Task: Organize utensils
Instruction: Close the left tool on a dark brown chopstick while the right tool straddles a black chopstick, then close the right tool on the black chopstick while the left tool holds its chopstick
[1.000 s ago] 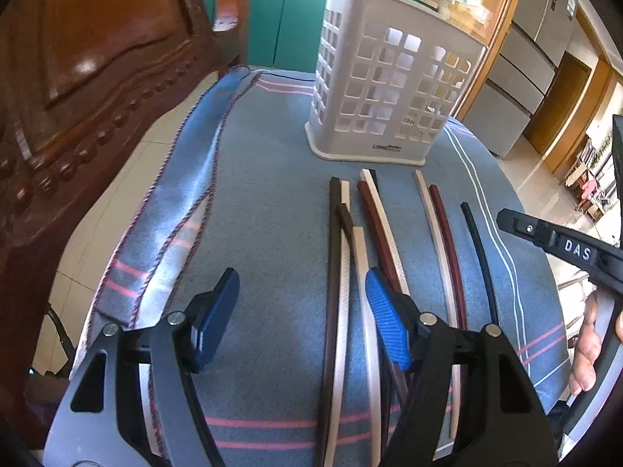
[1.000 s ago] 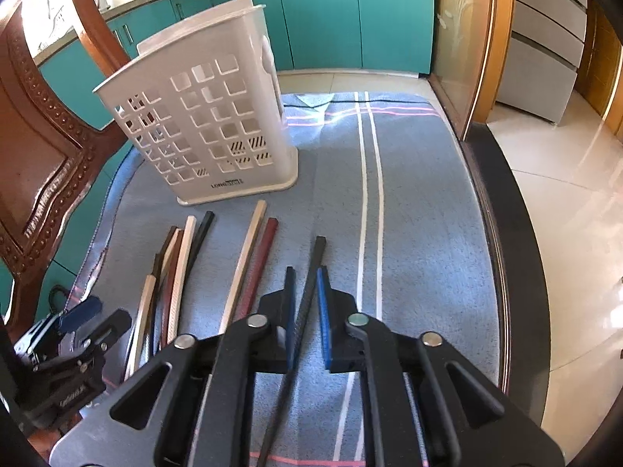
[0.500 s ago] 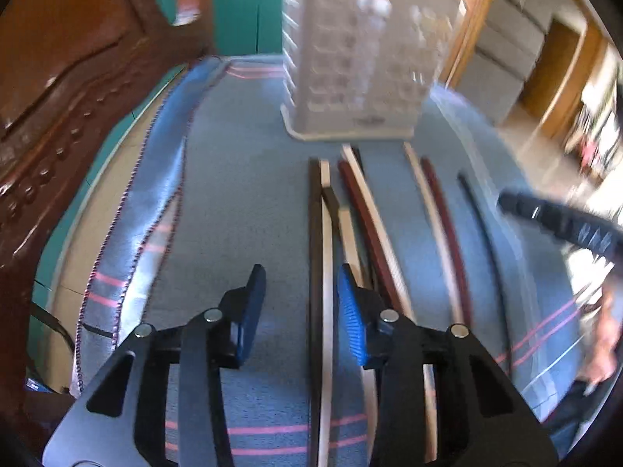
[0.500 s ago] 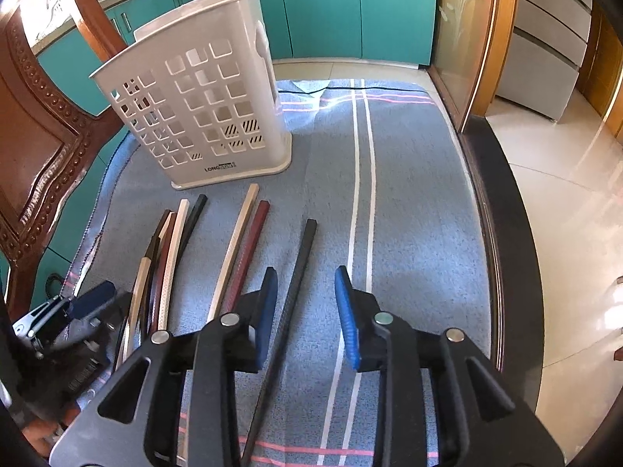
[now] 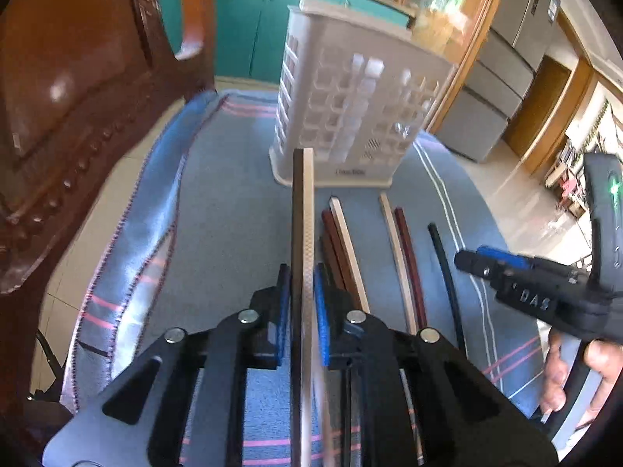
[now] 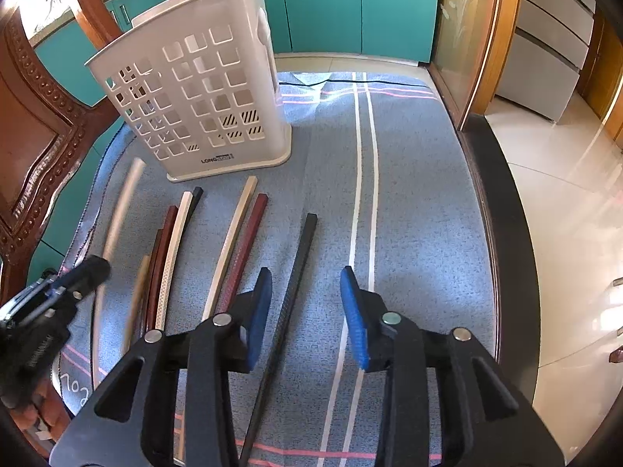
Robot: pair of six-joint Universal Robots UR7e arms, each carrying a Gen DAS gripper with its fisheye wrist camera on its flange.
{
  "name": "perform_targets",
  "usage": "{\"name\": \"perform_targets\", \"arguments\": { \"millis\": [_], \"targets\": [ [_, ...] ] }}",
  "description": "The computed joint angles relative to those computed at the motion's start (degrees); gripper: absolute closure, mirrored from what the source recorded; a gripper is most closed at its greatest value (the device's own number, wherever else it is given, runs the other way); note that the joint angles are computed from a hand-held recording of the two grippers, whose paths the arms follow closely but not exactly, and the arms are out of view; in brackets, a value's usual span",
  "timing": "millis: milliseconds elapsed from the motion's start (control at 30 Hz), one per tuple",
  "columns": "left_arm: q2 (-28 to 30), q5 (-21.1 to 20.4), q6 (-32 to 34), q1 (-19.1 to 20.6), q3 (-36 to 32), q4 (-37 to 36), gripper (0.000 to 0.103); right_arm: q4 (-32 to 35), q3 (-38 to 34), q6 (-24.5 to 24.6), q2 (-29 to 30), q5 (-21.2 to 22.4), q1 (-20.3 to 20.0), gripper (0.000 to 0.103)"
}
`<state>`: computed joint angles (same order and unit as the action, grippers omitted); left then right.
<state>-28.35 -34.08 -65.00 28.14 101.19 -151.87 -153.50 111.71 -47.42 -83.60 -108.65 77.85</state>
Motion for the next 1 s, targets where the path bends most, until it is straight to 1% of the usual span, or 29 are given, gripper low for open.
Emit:
{"name": "perform_targets", "arguments": {
  "millis": [33, 67, 133, 200, 233, 300, 433, 533, 667, 733, 933, 1000],
  "targets": [
    [-0.3, 0.4, -1.2, -0.1, 0.3, 0.6, 0.067, -0.1, 0.0, 0.0, 0.1, -0.1, 0.0, 0.065],
    [-0.7, 0.6, -2.7, -0.3, 0.6, 2.1, 0.066, -0.1, 0.0, 0.0, 0.1, -0.1, 0.0, 0.065],
    [-1.1, 1.0, -5.4, -0.2, -0.5, 7.9, 0.066, -0.3, -0.1, 0.1, 0.3, -0.3, 0.0, 0.065],
    [-1.7, 0.6, -8.7, 0.2, -2.2, 15.9, 0.066, -0.4, -0.2, 0.4, 0.6, -0.7, 0.0, 0.065],
    [-1.9, -0.3, -9.2, 0.9, -3.6, 19.3, 0.066, -0.5, -0.3, 0.4, 0.7, -0.8, 0.0, 0.065],
    [-2.2, -1.8, -8.3, 2.7, -6.0, 22.8, 0.066, -0.9, -0.4, 0.5, 1.2, -1.4, 0.2, 0.065],
    [-2.1, -5.5, -7.7, 6.1, -9.6, 27.0, 0.066, -0.8, -1.1, 0.4, 2.5, -2.2, 0.3, 0.065],
    [-1.2, -6.3, -7.1, 7.4, -11.6, 29.1, 0.066, -0.1, -1.7, 0.2, 3.5, -2.9, 0.7, 0.065],
    [-0.3, -5.5, -8.4, 7.3, -13.1, 32.1, 0.066, -4.6, -1.6, -0.8, 6.5, -6.7, 1.9, 0.065],
    [-0.3, -5.9, -9.5, 7.0, -13.2, 32.8, 0.066, -7.7, -1.1, -2.2, 7.7, -8.1, 2.7, 0.065],
    [0.1, -5.6, -12.2, 6.2, -13.8, 35.4, 0.066, -8.5, -0.8, -1.4, 8.0, -8.4, 3.0, 0.065],
    [0.9, -5.5, -11.8, 6.3, -14.7, 35.5, 0.066, -8.3, -0.9, -1.6, 7.9, -8.2, 2.8, 0.065]
  ]
}}
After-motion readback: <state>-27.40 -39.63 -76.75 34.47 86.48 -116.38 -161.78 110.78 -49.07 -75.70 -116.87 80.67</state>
